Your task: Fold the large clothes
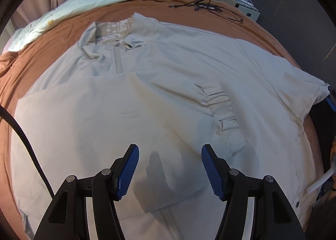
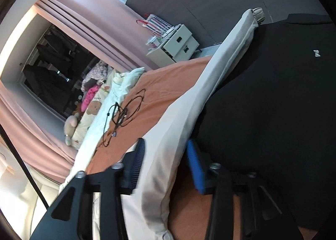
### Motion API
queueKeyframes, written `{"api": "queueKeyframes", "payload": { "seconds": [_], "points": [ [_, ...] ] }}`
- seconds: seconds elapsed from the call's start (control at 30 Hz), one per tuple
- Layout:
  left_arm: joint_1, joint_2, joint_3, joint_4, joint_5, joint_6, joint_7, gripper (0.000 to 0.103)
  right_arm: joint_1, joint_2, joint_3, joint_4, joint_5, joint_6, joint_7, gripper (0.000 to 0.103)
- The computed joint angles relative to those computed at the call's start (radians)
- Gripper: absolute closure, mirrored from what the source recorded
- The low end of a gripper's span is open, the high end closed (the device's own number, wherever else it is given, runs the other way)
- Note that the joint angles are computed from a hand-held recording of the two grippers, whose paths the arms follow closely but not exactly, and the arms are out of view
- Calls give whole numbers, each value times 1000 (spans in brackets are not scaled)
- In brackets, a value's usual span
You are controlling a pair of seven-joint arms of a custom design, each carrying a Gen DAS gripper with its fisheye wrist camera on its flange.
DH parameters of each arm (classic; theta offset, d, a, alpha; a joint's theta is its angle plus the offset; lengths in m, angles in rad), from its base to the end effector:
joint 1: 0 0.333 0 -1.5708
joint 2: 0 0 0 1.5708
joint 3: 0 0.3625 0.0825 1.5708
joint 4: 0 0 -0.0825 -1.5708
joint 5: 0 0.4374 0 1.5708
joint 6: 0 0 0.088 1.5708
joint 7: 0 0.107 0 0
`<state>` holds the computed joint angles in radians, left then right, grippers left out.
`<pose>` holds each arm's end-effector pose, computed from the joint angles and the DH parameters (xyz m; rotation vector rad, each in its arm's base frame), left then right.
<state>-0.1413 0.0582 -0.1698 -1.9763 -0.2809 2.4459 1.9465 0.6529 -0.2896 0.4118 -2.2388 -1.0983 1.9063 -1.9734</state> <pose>0.6239 -0.1989 0.5059 -1.4866 2.5224 -0.6679 0.2920 0.4262 0.5391 -0.3366 2.0486 -0.6721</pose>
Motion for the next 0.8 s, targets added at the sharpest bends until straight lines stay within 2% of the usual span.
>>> {"api": "queueKeyframes", "payload": {
  "seconds": [0.07, 0.2, 0.37, 0.5, 0.6, 0.7, 0.8],
  "points": [
    [-4, 14, -3, 9, 0, 1, 2, 39, -2, 2, -6, 5, 4, 7, -3, 99],
    [-11, 41, -7, 32, -21, -6, 10, 39, -6, -7, 4, 6, -40, 9, 5, 101],
    [-14, 49, -10, 33, -64, -9, 31, 39, -7, 2, 33, 33, -180, 12, 24, 101],
    [-11, 31, -7, 17, -87, -17, 43, 39, 3, 56, 35, 122, -235, 13, -94, 101],
    [-4, 8, -3, 0, -97, -18, 54, 39, 28, 98, 34, 191, -145, -70, -175, 101],
    [8, -20, 3, -18, -111, -21, 69, 39, 47, 68, 15, 159, -38, -100, -108, 100],
    [18, -33, 8, -24, -104, -26, 73, 39, 43, 7, -4, 93, 15, -41, -32, 100]
  ]
}}
